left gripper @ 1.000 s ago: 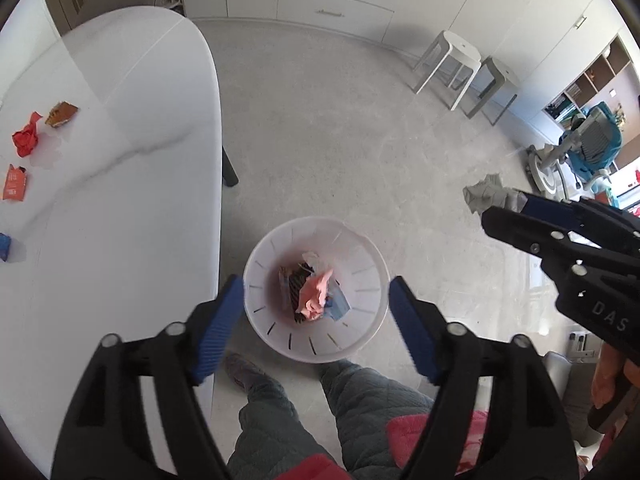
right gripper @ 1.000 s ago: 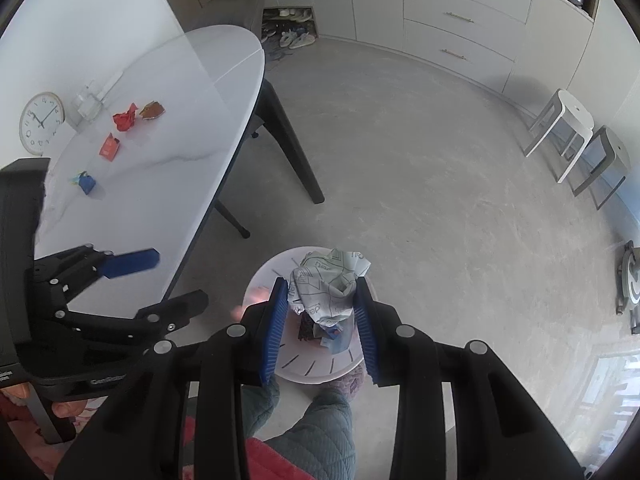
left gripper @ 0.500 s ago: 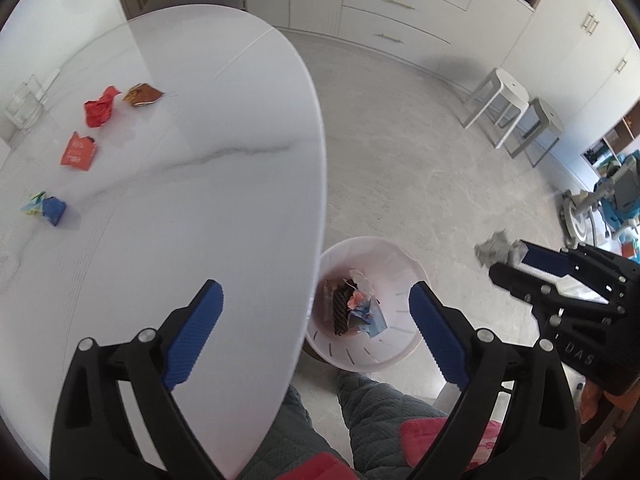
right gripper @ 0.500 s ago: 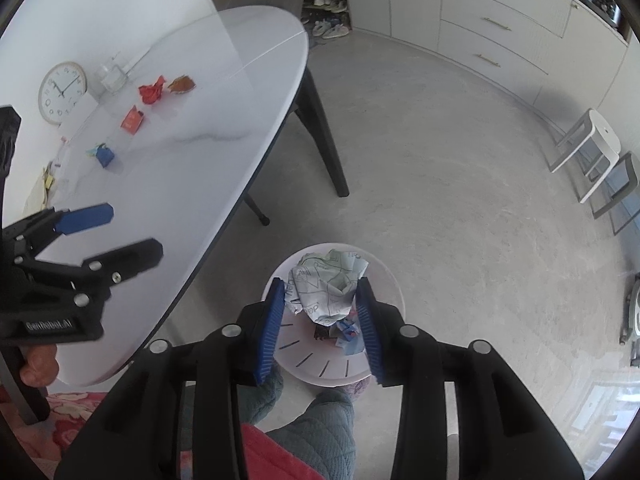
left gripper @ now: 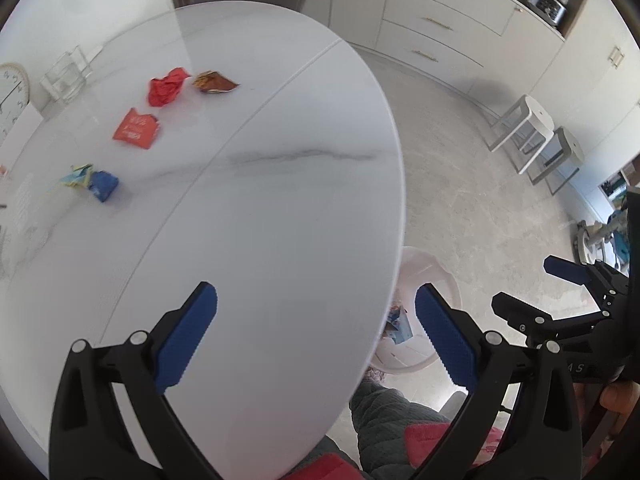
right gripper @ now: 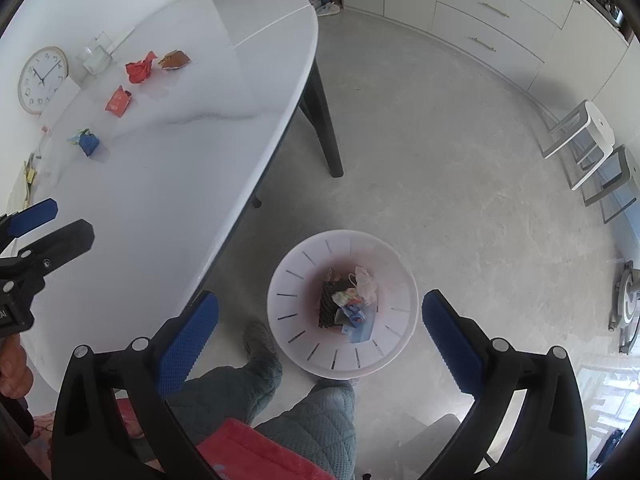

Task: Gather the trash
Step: 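Move both tools back over the table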

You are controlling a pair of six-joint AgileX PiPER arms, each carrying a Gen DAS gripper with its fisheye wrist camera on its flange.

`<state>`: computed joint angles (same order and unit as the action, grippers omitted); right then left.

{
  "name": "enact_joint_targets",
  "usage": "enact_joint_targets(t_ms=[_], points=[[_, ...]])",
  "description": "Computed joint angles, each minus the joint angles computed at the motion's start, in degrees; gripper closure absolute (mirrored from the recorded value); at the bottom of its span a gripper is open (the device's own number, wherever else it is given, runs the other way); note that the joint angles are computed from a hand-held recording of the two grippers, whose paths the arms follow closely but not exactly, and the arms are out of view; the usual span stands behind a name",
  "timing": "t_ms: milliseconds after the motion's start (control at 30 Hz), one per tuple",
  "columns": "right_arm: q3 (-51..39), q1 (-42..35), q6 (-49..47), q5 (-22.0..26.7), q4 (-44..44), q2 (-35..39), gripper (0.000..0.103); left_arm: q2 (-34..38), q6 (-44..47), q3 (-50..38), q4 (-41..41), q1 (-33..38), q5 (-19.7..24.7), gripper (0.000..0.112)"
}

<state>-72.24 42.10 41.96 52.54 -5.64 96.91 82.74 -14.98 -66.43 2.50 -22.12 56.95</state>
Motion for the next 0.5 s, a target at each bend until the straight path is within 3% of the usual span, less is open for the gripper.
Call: enact_joint_targets(t_ms=[300,500], points=[[-16.87,4.85,4.16,5.76,-0.95,11.46,0.002,-4.47,13.74,3.77,-3.98,19.13,-1.72,0.017],[-40.34,8.38,4.54,15.53,-2.62,25.37,0.002,-2.04,28.78,2.31,-10.13,33.59,-2.63,0.017]])
